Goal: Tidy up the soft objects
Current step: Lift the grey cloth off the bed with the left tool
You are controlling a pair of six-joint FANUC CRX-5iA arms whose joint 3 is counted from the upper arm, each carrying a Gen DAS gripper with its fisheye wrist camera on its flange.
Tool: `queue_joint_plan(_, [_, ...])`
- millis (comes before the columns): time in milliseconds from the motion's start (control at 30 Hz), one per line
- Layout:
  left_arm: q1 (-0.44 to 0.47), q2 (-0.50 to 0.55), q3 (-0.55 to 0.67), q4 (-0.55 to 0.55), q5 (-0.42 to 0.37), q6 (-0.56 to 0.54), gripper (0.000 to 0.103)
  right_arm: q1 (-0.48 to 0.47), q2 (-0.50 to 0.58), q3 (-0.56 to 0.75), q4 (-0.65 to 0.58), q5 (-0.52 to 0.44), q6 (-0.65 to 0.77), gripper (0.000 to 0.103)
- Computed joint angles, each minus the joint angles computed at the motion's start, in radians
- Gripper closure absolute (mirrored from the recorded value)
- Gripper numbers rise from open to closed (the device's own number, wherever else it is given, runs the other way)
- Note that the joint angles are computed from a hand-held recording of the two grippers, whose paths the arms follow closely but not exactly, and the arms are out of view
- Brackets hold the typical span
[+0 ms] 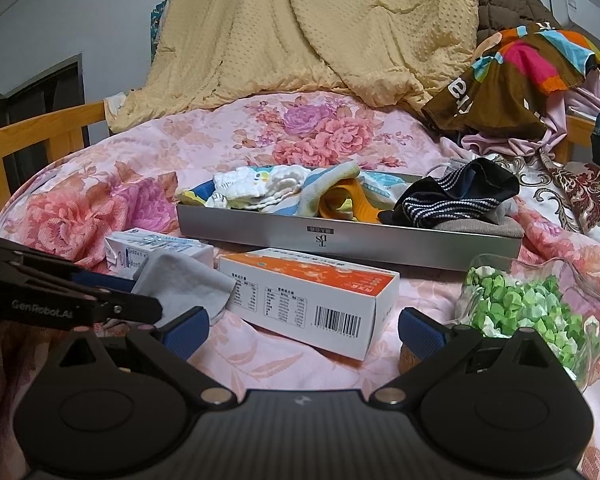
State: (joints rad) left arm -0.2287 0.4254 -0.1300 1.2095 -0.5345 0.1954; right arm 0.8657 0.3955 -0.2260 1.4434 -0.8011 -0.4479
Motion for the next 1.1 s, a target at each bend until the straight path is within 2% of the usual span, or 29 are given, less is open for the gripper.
queue_joint_plan(100, [-0.005, 0.008, 0.020, -0.046, 0.018, 0.052, 0.063, -0.002, -0.003, -0.005, 0.010, 0.004, -0.003, 0.000])
queue_joint_plan(233, [-0.002, 0.018, 0.047, -0.115, 0.037, 0.147, 0.089, -0.007, -0.009, -0.013, 0.033, 0.014, -0.014, 0.000])
queue_joint_plan(333, [0.006, 0.025, 0.060, -0.125, 0.026, 0.178, 0.097, -0.013, -0.015, -0.021, 0.057, 0.023, -0.023, 0.000])
queue_joint_plan(567, [-0.019, -0.002, 0.006, -0.010, 0.095, 0.099, 0.100, -0.018, -0.016, -0.025, 0.083, 0.032, -0.034, 0.000])
queue_joint_plan(800, [-0.032, -0.024, -0.030, 0.093, 0.129, 0.034, 0.100, -0.023, -0.013, -0.021, 0.089, 0.038, -0.033, 0.000])
queue_joint_plan(1100, [-0.028, -0.028, -0.031, 0.095, 0.131, 0.056, 0.100, -0.025, -0.009, 0.005, 0.081, 0.040, -0.016, 0.000])
